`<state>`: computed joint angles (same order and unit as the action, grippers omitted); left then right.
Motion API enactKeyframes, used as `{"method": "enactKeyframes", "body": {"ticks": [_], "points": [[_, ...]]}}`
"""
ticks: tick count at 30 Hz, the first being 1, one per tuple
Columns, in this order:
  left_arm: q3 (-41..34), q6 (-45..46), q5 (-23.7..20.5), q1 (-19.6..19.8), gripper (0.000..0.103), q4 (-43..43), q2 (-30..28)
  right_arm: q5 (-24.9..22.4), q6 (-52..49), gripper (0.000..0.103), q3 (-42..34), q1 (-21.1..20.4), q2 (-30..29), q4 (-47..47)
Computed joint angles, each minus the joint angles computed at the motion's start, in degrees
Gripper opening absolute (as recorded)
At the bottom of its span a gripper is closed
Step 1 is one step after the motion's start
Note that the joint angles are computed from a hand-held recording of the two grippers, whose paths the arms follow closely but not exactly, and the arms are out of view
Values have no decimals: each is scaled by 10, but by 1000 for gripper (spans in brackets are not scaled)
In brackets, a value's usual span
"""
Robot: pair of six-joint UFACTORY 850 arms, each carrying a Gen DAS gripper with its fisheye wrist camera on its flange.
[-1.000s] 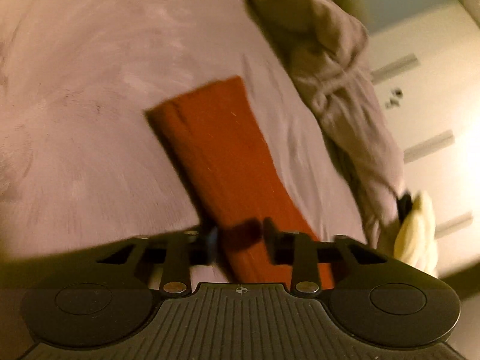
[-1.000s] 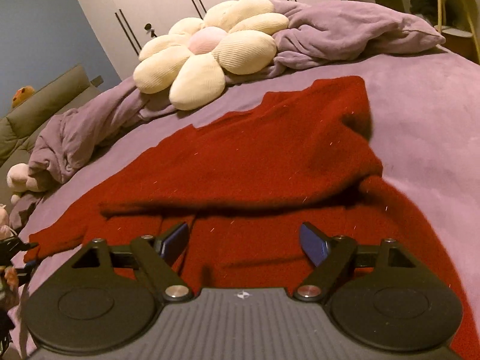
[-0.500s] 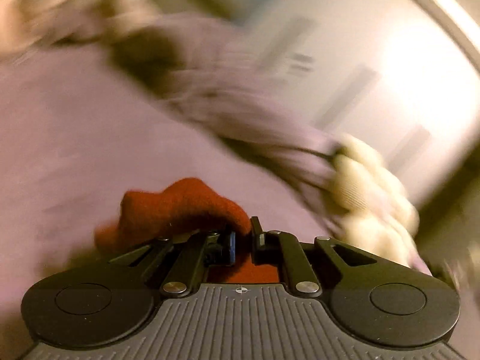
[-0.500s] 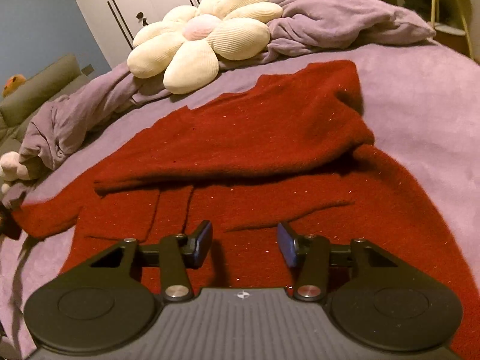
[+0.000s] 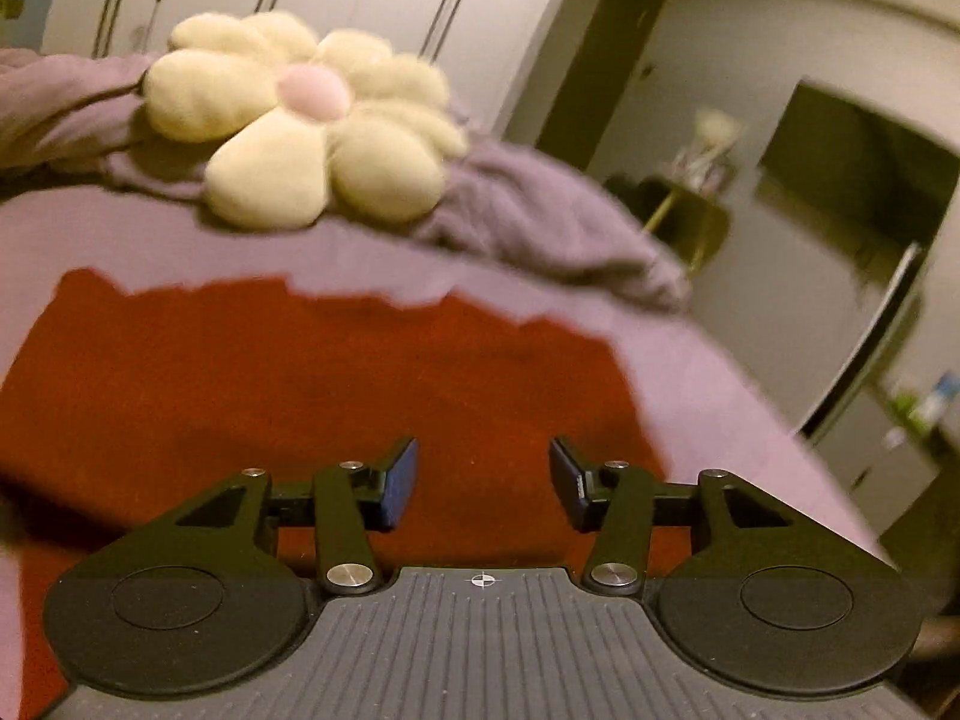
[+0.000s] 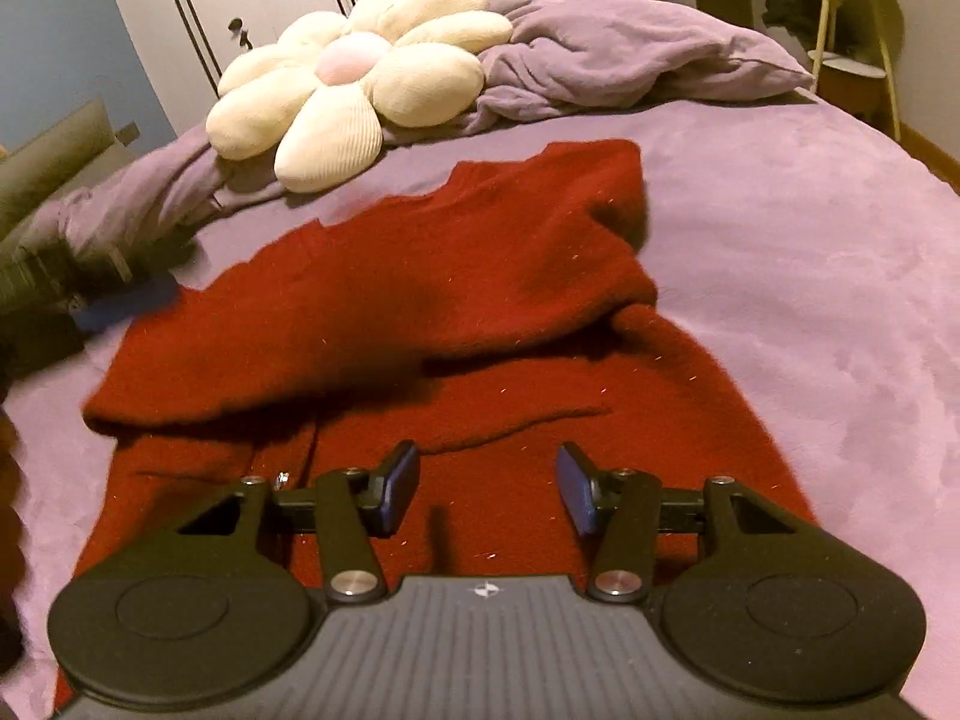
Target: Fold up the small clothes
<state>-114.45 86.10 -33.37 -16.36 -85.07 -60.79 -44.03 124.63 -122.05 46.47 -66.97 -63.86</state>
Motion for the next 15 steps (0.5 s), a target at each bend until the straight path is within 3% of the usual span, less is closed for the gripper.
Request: {"method": "enactKeyframes", "body": {"ticks": [3, 5, 8, 13, 14, 15], "points": [[17, -42, 44, 8, 59, 26, 3, 50, 81, 56, 49, -9, 24, -65], [13, -107, 64, 21, 60, 71, -1, 78, 108, 56, 41, -18, 18, -92], [14, -163, 97, 29, 61, 110, -2, 86, 68, 67, -24, -30, -22, -79], [-19, -307, 130, 39, 63, 241, -20, 127, -16, 66, -149, -59, -100, 19], [-24, -330, 131, 40, 63, 262, -23, 128, -32, 57, -170, -61, -112, 32], [-34, -353, 130, 41, 63, 284, -29, 134, -54, 33, -189, -64, -121, 44]]}}
